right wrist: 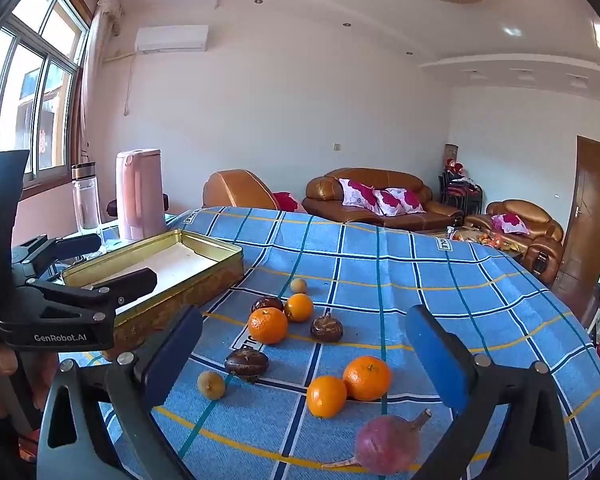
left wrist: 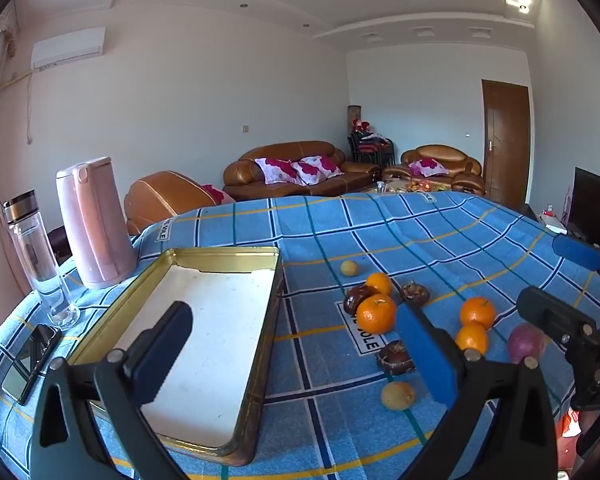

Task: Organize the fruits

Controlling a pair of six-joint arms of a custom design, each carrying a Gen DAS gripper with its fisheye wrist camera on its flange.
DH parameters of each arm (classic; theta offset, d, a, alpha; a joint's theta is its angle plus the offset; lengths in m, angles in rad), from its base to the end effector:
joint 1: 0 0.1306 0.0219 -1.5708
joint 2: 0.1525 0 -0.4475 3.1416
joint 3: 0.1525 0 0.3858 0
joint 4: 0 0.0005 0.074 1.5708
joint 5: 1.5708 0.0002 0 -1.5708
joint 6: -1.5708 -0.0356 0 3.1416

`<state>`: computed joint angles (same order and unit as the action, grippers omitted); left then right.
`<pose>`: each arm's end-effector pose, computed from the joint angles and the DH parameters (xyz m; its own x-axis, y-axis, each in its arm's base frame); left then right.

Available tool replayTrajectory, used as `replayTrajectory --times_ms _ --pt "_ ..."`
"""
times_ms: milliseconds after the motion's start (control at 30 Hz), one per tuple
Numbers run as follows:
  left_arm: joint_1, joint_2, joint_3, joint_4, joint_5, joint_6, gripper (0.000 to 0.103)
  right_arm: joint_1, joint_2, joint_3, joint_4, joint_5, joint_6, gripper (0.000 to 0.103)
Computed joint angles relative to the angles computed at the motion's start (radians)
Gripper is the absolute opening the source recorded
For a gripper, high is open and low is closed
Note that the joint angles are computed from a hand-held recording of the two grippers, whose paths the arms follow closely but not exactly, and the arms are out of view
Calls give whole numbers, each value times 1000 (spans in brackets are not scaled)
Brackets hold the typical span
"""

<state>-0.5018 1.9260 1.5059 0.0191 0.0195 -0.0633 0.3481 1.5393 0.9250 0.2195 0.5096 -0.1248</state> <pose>0.6066 -0.3342 0.3213 -0.3101 0.2423 -0.9193 0.5173 0.8543 0.0506 0.4649 0.1497 0.3119 -0.3431 -0.0089 -0.9392 0.1696 0.9829 -0.0713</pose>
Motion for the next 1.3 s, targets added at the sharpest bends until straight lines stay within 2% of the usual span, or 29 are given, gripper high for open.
replayTrajectory --times_ms 433,900,1300 --pt "8 5 1 0 10 0 103 3 -1 1 -8 5 -5 102" --pt "6 5 -10 4 44 4 103 16 -5 9 -48 63 -18 102" --pt "12 -1 -20 12 46 12 103 26 9 22 -54 64 -11 102"
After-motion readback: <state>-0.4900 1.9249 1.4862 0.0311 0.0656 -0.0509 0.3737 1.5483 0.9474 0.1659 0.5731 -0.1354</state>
